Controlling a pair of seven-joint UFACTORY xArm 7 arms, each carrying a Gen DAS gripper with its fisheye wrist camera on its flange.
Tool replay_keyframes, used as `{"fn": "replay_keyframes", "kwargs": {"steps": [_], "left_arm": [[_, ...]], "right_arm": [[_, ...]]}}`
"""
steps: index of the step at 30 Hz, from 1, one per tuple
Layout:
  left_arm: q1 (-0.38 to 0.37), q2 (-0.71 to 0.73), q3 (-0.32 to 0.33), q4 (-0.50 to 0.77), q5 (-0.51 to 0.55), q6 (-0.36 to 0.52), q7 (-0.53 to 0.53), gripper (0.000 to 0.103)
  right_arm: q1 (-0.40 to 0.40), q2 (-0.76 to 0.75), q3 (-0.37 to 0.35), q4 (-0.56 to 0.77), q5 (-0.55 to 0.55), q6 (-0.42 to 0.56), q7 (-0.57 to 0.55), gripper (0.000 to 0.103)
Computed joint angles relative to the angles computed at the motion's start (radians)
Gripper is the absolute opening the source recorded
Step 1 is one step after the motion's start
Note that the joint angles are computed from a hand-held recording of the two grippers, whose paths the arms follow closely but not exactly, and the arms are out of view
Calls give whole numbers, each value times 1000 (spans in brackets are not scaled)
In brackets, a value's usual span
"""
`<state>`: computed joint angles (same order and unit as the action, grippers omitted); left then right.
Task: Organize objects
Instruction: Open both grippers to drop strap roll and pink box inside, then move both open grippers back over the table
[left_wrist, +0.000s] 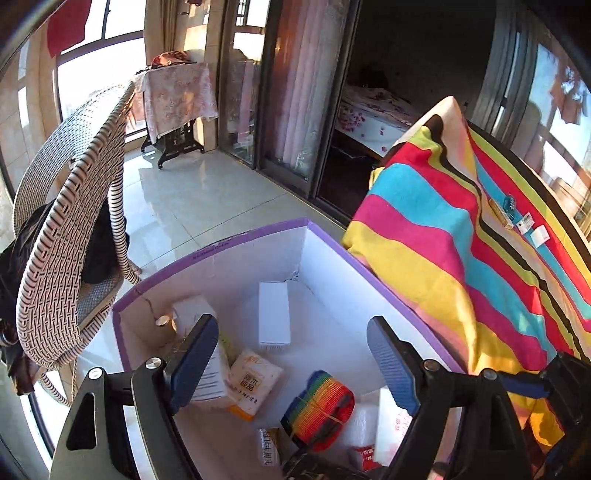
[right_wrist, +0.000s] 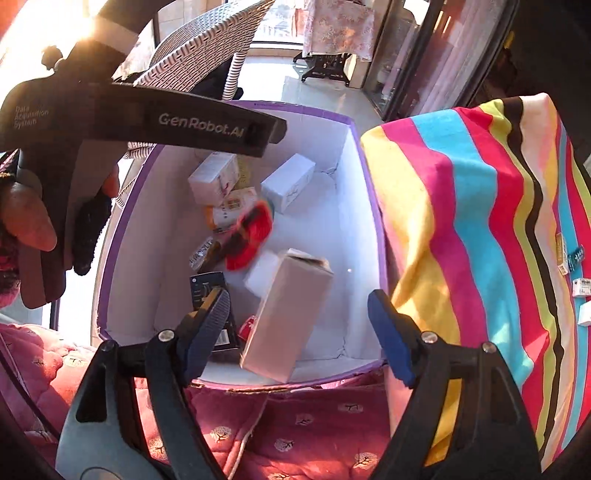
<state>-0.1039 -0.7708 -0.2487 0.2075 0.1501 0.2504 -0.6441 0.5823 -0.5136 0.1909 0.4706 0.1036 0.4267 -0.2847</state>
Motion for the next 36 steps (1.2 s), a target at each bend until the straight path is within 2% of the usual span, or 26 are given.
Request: {"fn": "replay_keyframes", "kwargs": {"steps": [4,8,9,11,13,15,19,21,24,28,31,36], "left_arm": [[-97,129,15,90,-19,-76,53,84],[-202,377,-1,276,-38,-149,120,85],[-208,448,-27,339,-30,-157,124,85],[-182,599,-91,474,41,-173,104,85],[-140,765,-152,645,227,-135,-17,85],[-171,924,-150,814,283,-80,-51,85],[-313,1136,-39,1079,309,-5,-71,85],[-355,1196,1,1160,295,30,-62,85],[-416,1220,64,1192,287,36,-62,89],[-422,1220,66,1175,212,3,21,98],[-400,1222,42,1162,129,-33,94,103],[-434,1223,77,1160,58,-53,138,103]], "right_arm": [[-102,-70,-34,-36,-22,-33,54,81],[-279,-92,-82,-38,-57,-52,144,84],[-338,-85,-83,-33,-78,-55,173,84],[-417,-57,-116,-22,-107,-82,189,84],[-489,-2,-149,5,-136,-114,184,86],[-552,82,-179,58,-161,-135,171,86],[-622,276,-243,198,-151,-167,135,86],[-642,376,-268,287,-119,-171,114,86],[-676,490,-283,410,-63,-153,93,86],[-713,659,-266,616,-52,-119,57,87],[-711,768,-262,756,-107,-108,41,88],[-695,907,-273,945,-195,-93,43,88]]}}
